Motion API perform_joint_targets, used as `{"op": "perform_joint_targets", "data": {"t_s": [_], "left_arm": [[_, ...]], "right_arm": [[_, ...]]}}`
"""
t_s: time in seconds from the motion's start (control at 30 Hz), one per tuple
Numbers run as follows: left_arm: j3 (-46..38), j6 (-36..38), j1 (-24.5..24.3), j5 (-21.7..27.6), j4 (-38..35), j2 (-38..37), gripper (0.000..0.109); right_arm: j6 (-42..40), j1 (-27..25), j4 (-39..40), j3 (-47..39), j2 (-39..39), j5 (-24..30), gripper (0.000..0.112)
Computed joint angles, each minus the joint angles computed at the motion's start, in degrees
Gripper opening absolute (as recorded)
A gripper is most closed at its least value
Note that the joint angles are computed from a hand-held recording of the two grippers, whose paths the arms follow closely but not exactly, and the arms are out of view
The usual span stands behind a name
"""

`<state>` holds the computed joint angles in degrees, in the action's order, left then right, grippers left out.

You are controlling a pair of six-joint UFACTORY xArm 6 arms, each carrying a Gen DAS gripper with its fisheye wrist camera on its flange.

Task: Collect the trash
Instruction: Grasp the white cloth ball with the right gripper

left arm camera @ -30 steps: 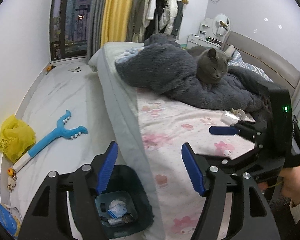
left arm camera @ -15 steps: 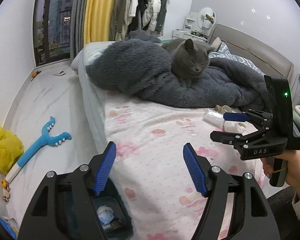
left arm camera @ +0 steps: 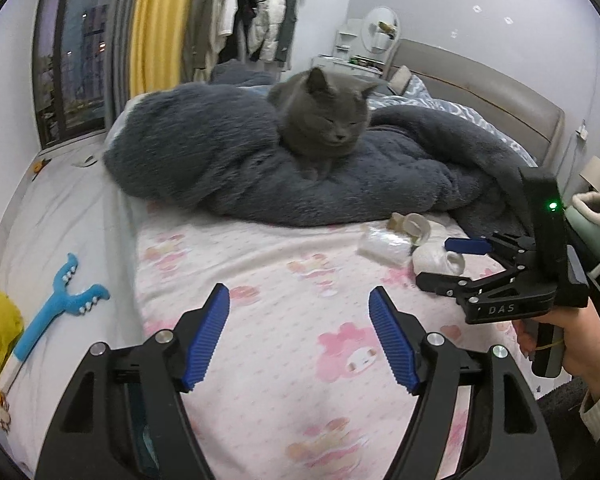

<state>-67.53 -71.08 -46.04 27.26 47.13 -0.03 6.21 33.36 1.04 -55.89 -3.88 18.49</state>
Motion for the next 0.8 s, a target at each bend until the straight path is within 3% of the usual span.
{"op": "perform_joint_targets", "data": {"t_s": [0.33, 0.47, 0.8], "left_arm": [[-9.85, 7.1, -1.25, -2.01, -3.98, 9.31, 0.078], [-14.41, 10.75, -1.98, -1.84, -6.55, 13.29, 0.08], [-26.04, 20.09, -3.67, 0.62, -13.13, 23.01, 0.081]], "right_arm": [[-6.93, -3.6, 7.95, 3.96, -2.34, -0.41, 0.088], [-6.41, -4.73, 6.56, 4.77, -2.67, -0.06, 0.075], [-10.71, -7.68, 11.93, 6.57, -4.3, -1.05, 0.038]]}}
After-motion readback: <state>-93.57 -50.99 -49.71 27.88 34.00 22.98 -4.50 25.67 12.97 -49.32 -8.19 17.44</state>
